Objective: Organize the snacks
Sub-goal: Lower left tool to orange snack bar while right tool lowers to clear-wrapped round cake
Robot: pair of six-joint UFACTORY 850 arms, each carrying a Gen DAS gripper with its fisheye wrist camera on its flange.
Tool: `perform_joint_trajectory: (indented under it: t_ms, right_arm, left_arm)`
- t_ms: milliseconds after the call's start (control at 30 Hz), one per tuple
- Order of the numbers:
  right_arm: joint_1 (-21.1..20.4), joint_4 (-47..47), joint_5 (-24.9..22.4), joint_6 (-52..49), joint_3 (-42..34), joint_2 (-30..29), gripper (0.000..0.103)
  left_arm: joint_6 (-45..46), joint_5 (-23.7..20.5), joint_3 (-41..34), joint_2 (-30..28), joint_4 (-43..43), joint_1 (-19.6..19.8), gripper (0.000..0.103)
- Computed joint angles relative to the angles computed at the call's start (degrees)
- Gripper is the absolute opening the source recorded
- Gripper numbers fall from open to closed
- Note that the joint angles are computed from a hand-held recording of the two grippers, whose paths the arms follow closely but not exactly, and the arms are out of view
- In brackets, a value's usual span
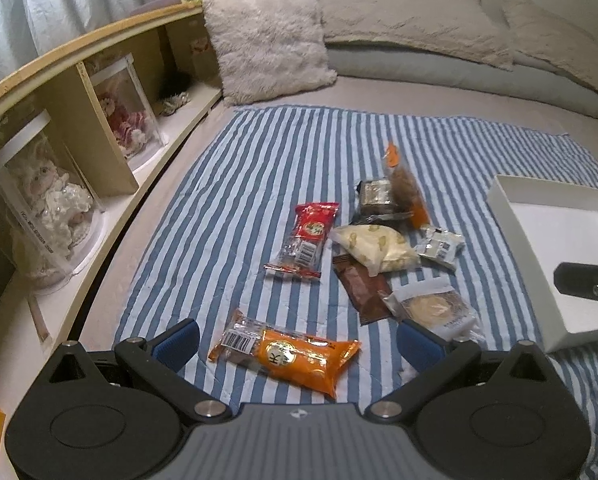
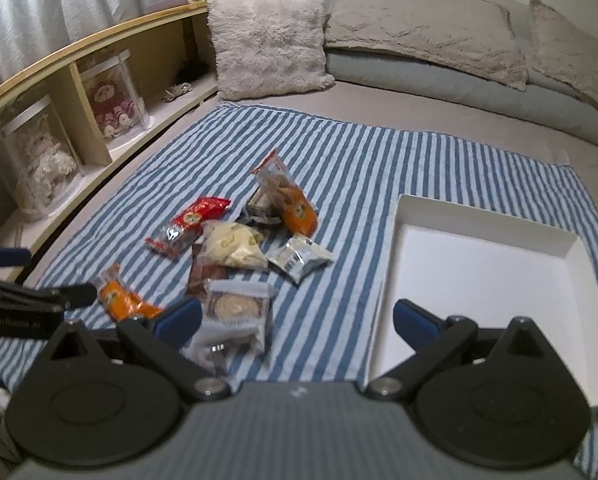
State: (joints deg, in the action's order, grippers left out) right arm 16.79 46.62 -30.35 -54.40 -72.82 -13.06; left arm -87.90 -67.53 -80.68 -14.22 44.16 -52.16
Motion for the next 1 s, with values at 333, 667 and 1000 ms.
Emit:
perform_joint_trajectory:
  t_ms: [333,667,1000]
  right_arm:
    - [2.65,-1.43,0.10,5.06,-4.62,-6.36,0.103]
    - [6.02,-6.14,-1.72,8.74,-8.74,-11.20,0.103]
    - [9.13,-16.39,-2.18,17.75,-12.86,-16.28,0.103]
  left_arm:
    - [5.04,1.22,-1.56,-2.70,-4.79,5.87,0.103]
    - [7.34,4.14,-2.65,-5.42,-17.50,12.22,0.103]
    - [6.63,3.48,-4.46,-8.58,-20.58,14.44,0.103]
